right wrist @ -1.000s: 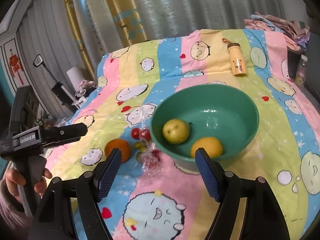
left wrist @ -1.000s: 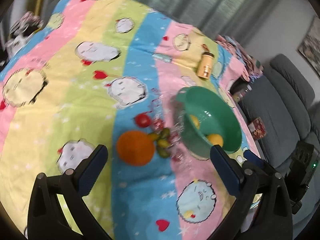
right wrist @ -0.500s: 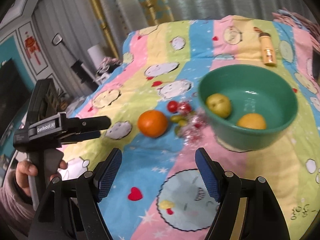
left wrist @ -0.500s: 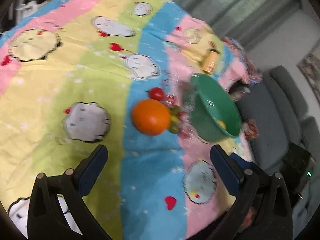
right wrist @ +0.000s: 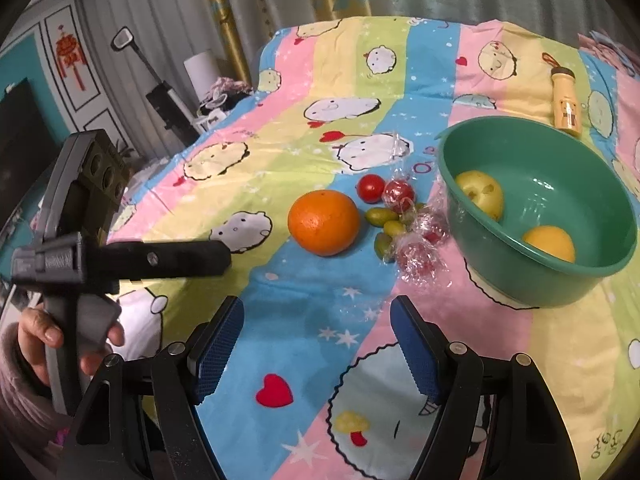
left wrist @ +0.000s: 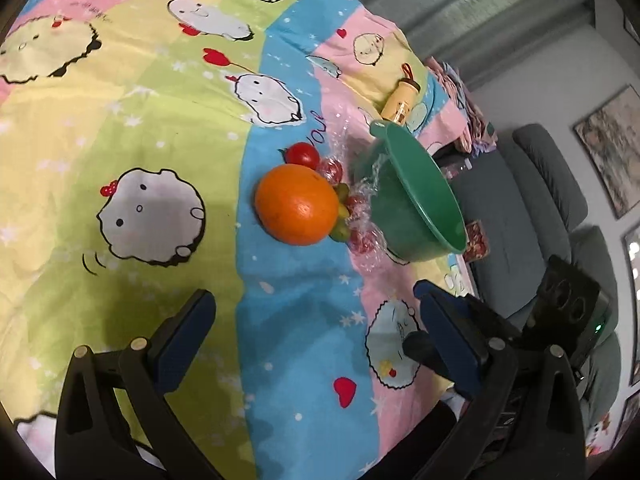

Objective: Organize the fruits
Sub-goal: 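Move both tools back to the orange beside the tomatoes, then close the left tool on the orange while the right tool clamps it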

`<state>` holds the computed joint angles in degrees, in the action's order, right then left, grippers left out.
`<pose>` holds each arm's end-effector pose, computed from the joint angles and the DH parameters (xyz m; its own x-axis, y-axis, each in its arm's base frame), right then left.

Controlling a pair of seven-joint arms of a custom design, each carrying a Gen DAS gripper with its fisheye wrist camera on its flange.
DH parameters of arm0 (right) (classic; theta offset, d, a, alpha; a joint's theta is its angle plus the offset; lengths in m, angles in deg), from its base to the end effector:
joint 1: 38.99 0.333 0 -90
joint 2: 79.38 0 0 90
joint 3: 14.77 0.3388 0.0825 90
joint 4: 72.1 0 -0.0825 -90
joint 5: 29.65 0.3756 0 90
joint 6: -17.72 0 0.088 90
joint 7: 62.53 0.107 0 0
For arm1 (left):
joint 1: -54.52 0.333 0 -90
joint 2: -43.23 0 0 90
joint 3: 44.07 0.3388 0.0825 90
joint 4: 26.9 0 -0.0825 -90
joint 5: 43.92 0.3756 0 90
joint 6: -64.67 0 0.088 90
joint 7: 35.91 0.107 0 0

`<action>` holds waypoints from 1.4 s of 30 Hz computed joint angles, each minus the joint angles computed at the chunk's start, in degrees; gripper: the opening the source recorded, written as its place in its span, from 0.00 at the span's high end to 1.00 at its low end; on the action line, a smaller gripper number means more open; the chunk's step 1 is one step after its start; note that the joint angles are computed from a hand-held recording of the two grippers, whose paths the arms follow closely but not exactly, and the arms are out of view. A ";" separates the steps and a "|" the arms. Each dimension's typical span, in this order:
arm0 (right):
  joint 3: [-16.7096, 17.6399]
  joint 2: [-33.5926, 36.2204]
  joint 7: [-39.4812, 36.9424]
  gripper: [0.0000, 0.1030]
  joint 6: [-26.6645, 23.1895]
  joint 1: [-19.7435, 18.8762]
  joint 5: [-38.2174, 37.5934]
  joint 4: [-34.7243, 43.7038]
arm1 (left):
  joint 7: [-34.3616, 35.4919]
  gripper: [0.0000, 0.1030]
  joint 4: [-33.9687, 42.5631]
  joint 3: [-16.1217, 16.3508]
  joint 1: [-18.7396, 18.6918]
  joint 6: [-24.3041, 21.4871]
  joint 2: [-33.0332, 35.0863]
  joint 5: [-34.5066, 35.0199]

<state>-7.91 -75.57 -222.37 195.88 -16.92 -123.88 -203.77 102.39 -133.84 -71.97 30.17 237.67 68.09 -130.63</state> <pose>0.3966 0.3150 0.3739 0.2743 -0.9449 -0.1787 -0.7283 -0.0828 -0.6802 0.4736 -0.4397 0.3558 -0.2960 -0.6691 0.6817 -0.9053 -0.0311 -0.4236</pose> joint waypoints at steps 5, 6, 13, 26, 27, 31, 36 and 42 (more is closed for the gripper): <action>-0.34 2.55 -8.88 0.26 -0.55 0.55 7.25 1.44 | 1.00 0.01 1.31 0.21 0.62 -0.34 1.00 -0.66; -0.54 3.14 -10.26 0.26 -0.75 0.83 8.21 1.94 | 0.91 0.01 1.61 0.37 0.61 -0.38 1.25 -0.34; -2.56 6.98 -14.73 0.26 -1.19 2.69 10.26 5.98 | -3.13 0.01 4.25 0.18 0.20 1.85 3.87 8.49; -6.65 12.46 -30.52 0.26 -0.34 5.78 23.98 10.04 | -11.30 0.08 9.38 -3.63 2.75 4.82 10.82 24.34; -7.02 12.81 -31.66 0.26 -0.54 6.23 24.92 10.34 | -11.69 0.09 9.72 -4.13 3.15 4.78 11.32 25.20; -8.96 13.91 -32.91 0.26 0.07 7.80 26.33 11.32 | -14.25 0.15 10.70 -5.07 3.93 4.49 12.73 28.97; -8.86 15.00 -39.60 0.27 -0.10 8.04 32.94 11.60 | -15.61 0.29 11.11 -8.17 6.58 4.21 14.37 32.46; -12.92 15.90 -42.49 0.34 1.71 11.82 36.88 11.58 | -20.83 0.39 11.08 -7.44 6.29 3.95 14.86 38.02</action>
